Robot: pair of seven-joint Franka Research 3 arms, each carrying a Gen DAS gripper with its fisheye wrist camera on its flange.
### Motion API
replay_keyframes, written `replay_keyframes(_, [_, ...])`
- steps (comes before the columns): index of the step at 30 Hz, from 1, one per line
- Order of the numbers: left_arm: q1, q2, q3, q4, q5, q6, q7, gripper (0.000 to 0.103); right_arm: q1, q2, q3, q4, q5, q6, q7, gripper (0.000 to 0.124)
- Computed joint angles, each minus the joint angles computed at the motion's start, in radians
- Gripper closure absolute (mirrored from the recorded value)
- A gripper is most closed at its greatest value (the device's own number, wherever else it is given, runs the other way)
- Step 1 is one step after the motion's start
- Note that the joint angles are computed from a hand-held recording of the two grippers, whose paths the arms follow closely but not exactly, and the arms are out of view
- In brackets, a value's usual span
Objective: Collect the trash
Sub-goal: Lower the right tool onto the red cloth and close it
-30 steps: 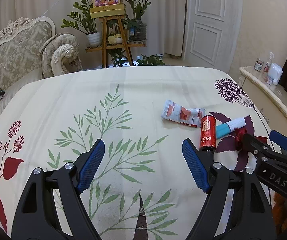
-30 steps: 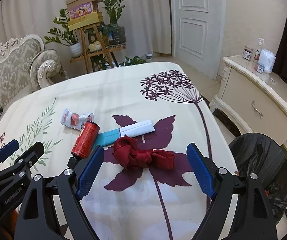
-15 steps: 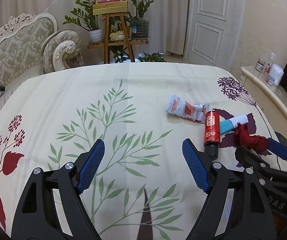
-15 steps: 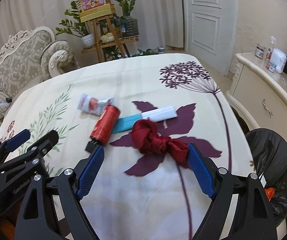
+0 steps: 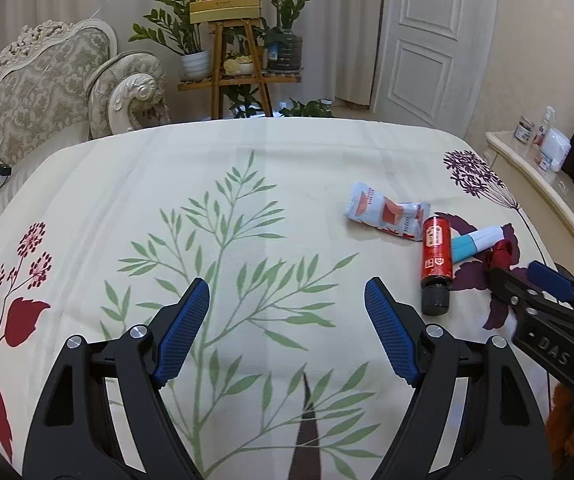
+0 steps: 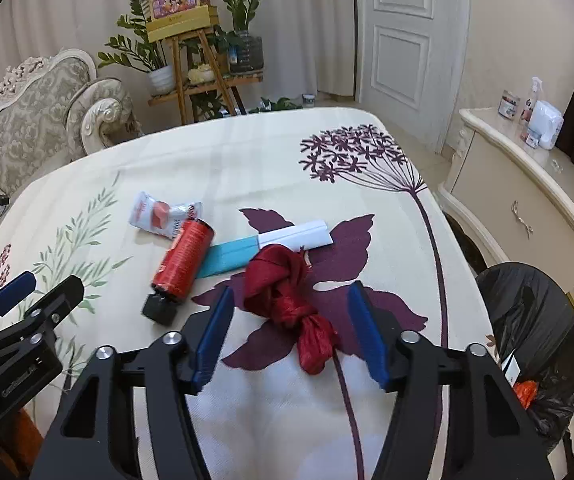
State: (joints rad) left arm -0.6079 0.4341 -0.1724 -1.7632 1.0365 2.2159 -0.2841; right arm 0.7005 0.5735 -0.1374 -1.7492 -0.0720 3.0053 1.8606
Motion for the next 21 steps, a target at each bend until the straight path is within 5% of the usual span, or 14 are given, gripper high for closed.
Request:
replay_keyframes(8, [-0.012, 0.051, 0.009, 0.07, -0.004, 0.02, 0.053, 0.025, -0.032, 0.011, 0.037, 0.012, 0.014, -0.015, -0.045, 0.096])
replay_keyframes(21, [-0.057, 0.184, 0.048, 0.276, -0.044, 0.015, 0.202, 0.025, -0.031, -0.042, -0.011, -0.078, 0.05, 0.063, -0.026, 0.097])
